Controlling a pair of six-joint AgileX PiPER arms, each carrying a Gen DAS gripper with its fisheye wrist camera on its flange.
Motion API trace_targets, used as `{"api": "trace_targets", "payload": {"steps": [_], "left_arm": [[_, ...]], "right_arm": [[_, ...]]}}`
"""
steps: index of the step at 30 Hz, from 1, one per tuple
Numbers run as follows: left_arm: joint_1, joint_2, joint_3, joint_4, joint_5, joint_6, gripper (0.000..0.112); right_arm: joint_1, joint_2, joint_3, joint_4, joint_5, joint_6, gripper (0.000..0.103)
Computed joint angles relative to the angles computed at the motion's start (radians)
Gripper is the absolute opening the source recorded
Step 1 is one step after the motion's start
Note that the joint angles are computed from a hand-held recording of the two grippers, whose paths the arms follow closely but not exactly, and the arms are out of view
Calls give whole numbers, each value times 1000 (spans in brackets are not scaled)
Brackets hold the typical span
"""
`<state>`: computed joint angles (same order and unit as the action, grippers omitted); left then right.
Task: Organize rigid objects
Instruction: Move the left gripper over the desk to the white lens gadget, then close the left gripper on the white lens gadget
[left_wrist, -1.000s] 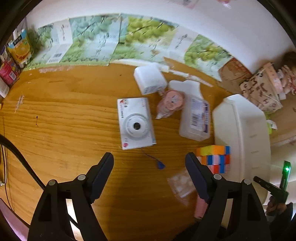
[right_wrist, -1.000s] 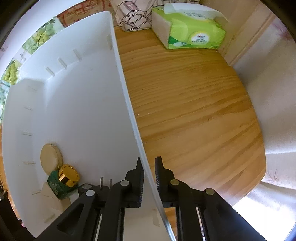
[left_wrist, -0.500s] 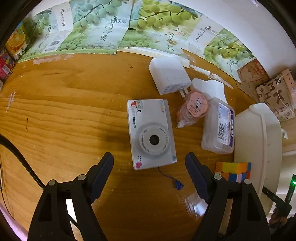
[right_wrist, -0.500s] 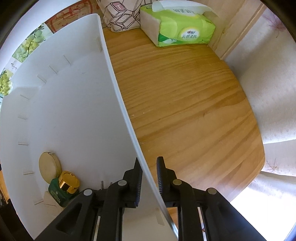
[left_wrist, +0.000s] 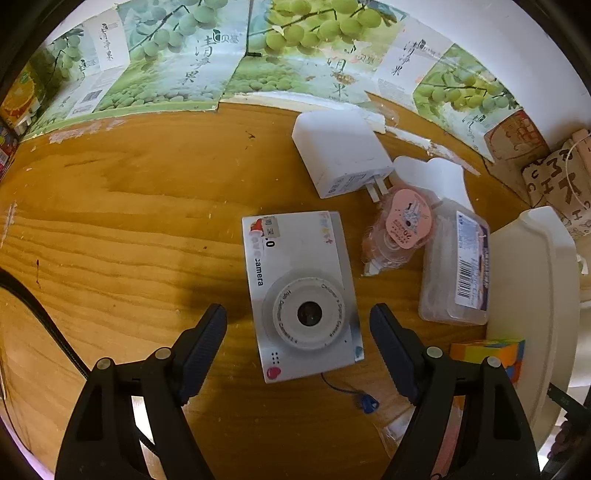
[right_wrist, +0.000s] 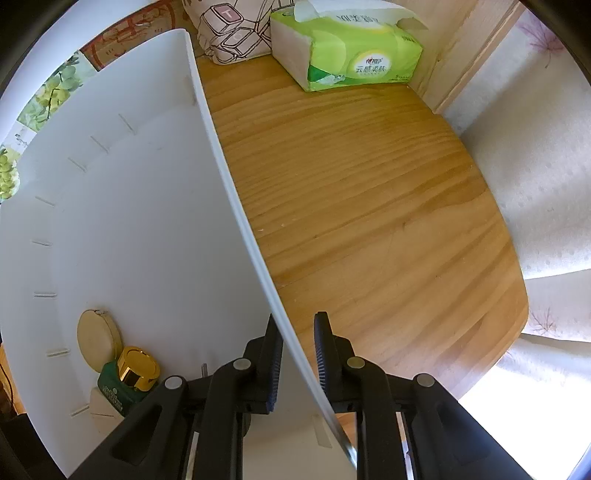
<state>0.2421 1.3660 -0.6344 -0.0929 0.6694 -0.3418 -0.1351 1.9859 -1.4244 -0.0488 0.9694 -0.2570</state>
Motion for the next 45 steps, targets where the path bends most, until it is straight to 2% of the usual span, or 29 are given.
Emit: {"api": "trace_targets", "payload": {"steps": [10,19,24,29,32,36,42,45], "left_arm": [[-88,54,-31,197,-21,-148,85],[-105,97,-60,250,-19,-221,90],[-66,72,-42,208,-21,-163,90],[30,35,-21,63,-22,-24,88],[65,17,-13,18,-12,21,81],[102,2,-6,-67,-5,111,64],[77,-4,-10,-69,-2,76,62],[98,-6,-10,-86,10,107,62]], "right_arm": [[9,17,-29,-8,24,19,17],[16,29,-34,-13,24,27,18],[15,28,-32,-13,23,27,17],[18,23,-24,-16,14,28,18],[18,17,-15,-17,8,27,18],[18,10,-5,-16,3,26,18],[12,2,7,-5,-5,13,18],[7,1,8,1,-5,5,18]]}}
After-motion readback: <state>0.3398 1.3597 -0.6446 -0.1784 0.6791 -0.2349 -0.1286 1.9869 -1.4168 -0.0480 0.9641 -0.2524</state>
